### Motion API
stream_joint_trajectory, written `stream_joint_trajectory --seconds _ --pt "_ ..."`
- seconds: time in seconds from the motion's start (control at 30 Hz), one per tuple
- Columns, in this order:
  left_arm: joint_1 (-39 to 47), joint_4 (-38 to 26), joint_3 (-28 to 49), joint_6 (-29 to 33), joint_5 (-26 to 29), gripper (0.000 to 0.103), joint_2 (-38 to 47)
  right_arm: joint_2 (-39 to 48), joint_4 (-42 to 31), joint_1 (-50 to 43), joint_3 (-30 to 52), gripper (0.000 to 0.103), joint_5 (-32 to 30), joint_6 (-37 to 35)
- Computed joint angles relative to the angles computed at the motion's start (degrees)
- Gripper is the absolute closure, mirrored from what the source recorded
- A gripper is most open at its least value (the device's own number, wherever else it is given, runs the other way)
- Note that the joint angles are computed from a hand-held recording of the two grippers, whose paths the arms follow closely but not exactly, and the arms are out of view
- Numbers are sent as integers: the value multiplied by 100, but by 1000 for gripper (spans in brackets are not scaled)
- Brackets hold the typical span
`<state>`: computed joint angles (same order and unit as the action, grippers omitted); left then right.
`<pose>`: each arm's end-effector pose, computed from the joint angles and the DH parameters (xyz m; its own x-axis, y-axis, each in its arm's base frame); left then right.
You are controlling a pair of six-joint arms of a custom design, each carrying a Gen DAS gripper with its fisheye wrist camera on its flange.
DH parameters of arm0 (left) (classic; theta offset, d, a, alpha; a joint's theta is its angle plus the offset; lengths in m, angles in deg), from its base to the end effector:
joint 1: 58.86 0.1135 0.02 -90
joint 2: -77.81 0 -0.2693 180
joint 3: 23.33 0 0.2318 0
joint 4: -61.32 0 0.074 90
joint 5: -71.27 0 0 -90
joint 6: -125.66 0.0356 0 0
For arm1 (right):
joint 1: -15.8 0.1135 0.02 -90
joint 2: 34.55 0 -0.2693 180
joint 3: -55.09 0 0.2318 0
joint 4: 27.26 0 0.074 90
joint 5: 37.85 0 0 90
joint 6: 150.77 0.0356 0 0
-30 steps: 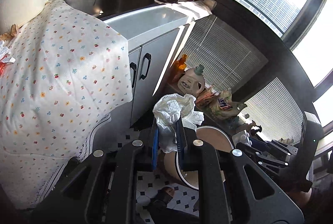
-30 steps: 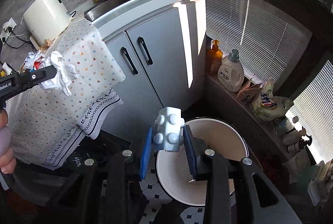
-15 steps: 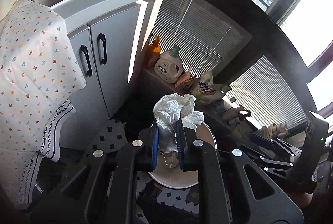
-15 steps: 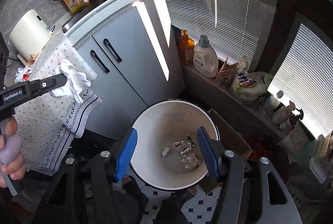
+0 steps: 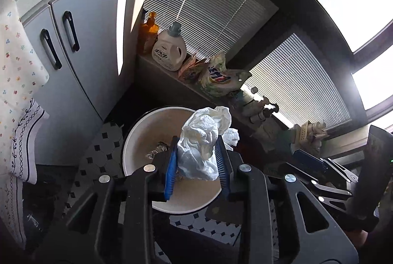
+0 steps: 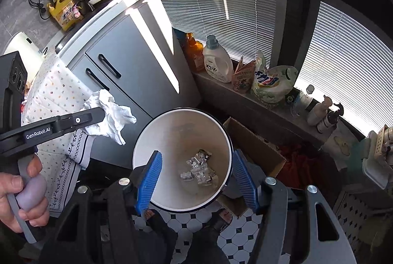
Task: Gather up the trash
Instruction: 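Open the right tool to drop the blister pack while the left tool releases the tissue, then move both tools back up to the counter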
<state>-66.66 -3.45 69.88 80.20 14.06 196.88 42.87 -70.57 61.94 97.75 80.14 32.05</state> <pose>0.3524 -0.0677 0.1438 -0.6302 0.6815 -0.3720 0.7720 0.4990 -0.3937 0.1323 0.1136 0.1410 -0.5354 0.7157 -0.4485 0.7051 0.6711 0.2291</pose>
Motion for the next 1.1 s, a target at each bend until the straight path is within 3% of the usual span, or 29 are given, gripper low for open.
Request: stream_joint_trajectory --seconds 0.17,0.4,0.53,0.77,0.97,1.1 --pt "143 -83 91 -8 35 44 64 -6 -24 -34 19 44 42 1" --pt "622 -268 611 -6 53 33 155 150 351 -344 254 44 -46 -600" --pt "1007 -427 1073 -52 111 28 253 408 480 -476 739 35 36 -1121" --pt "1831 -754 2250 -292 198 19 615 994 959 -868 1718 32 -86 -2280" --pt "2519 -967 3425 -681 198 18 995 1629 1137 -1191 2832 28 -488 -3149" --pt "3106 -1515 4796 -824 326 16 1640 2294 962 -1272 3949 28 -653 -3610"
